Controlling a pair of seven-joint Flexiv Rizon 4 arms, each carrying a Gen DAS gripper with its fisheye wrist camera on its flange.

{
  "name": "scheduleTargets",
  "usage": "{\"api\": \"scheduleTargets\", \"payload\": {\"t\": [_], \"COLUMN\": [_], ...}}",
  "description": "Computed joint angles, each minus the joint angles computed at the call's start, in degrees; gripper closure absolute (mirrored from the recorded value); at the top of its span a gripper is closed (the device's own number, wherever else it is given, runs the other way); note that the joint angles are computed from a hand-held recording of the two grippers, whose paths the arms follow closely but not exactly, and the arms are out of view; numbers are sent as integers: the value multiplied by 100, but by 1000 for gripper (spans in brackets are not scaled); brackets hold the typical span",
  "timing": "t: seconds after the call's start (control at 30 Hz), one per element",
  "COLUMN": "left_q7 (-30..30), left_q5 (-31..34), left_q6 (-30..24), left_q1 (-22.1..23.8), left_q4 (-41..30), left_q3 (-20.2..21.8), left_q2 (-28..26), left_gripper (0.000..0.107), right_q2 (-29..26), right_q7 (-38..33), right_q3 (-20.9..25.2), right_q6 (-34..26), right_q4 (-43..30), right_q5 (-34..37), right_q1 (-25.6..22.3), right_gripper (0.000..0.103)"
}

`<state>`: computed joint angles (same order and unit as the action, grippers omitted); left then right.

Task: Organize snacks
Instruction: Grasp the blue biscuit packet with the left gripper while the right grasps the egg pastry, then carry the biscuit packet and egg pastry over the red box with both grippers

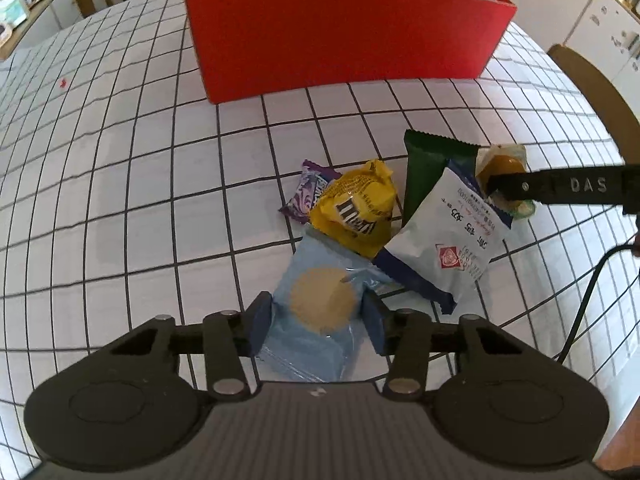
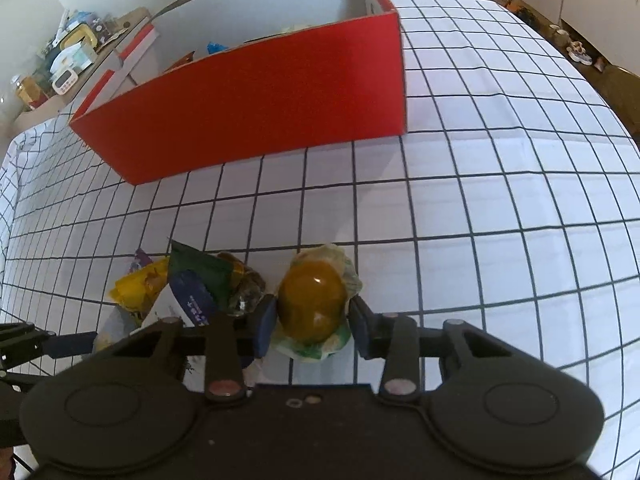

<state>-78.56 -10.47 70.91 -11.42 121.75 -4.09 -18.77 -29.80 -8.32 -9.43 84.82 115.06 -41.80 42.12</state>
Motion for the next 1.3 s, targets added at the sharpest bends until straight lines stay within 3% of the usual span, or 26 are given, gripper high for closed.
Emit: {"api": "scheduleTargets", "payload": {"t": [0.47, 0.73, 0.9, 1.3], "left_q7": [127, -103, -168, -979], "left_q5": [-1022, -1176, -1298, -387], "left_q6": [294, 402, 519, 300], "left_q1": [193, 82, 49, -45], "left_q4": [600, 576, 456, -542], "left_q3": [-248, -137, -150, 90], "left_q2": [597, 903, 1004, 873], "left_gripper": [60, 60, 60, 60], "right_q2": [692, 943, 991, 907], "right_q7": [640, 1065, 1021, 810], "right_q3": [-651, -376, 24, 619], "right_q6": [401, 421, 301, 68], "right_q4": [693, 588, 336, -414], "right_q5": [-799, -1604, -1844, -2254], "right_q1": [437, 67, -338, -1072], "right_gripper": [65, 65, 65, 65]}}
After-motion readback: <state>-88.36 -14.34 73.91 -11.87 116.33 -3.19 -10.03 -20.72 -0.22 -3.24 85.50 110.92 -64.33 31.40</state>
